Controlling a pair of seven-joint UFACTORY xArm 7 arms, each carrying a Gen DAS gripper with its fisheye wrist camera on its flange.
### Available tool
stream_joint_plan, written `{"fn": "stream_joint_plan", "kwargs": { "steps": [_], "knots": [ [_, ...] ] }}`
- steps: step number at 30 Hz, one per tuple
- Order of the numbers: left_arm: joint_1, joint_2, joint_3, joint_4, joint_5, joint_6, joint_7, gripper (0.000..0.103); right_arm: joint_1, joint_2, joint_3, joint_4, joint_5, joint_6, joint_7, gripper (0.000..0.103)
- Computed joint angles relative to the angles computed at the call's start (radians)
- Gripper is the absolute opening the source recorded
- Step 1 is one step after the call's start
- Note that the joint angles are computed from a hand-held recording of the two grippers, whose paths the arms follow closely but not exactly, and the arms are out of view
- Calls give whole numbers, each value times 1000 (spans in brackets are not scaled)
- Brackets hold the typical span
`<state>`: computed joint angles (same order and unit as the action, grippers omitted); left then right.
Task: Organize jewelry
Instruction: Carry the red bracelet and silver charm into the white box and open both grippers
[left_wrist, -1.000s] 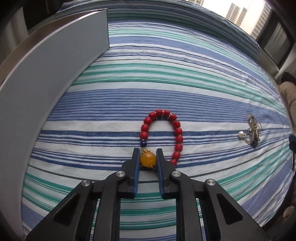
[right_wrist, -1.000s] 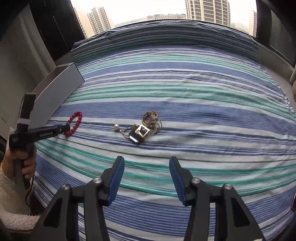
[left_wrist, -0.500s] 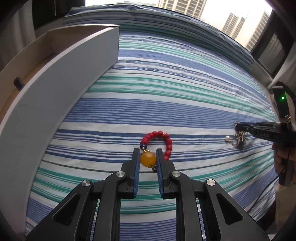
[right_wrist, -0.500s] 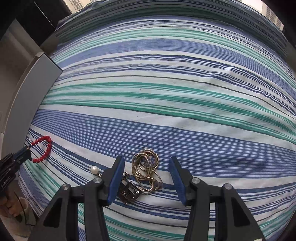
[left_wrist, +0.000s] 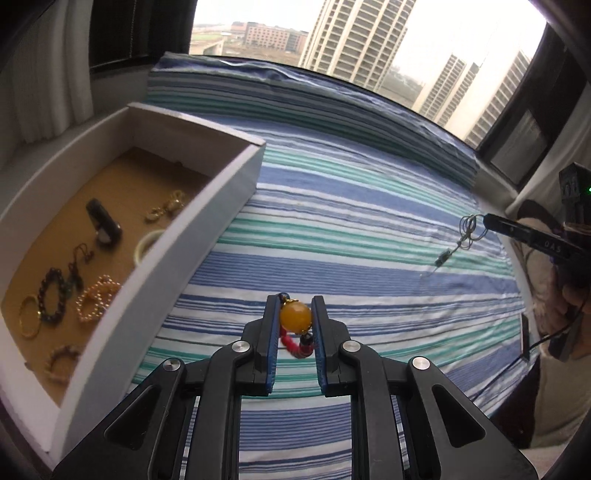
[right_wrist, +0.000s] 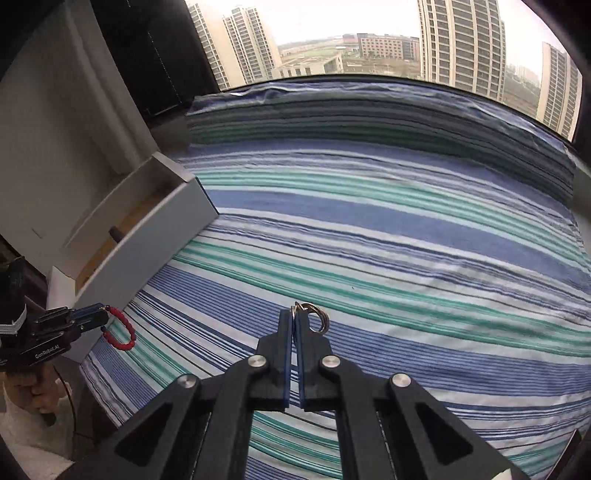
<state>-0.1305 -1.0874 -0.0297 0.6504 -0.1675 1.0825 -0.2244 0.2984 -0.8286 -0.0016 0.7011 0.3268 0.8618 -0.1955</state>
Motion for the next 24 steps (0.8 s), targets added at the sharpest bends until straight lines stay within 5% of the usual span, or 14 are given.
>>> {"fn": "stream_joint_plan", "kwargs": {
  "steps": [7, 16, 24],
  "knots": [
    [127, 85, 127, 245, 122, 127, 89, 15, 130, 193, 53, 299, 90, -52, -21, 2],
    [276, 225, 238, 276, 193, 68, 192, 15, 220, 591, 184, 682, 144, -98, -18, 2],
    [382, 371, 271, 218, 193, -78, 250, 15, 289, 984, 294, 1002, -120, -114, 105, 2]
  ]
}}
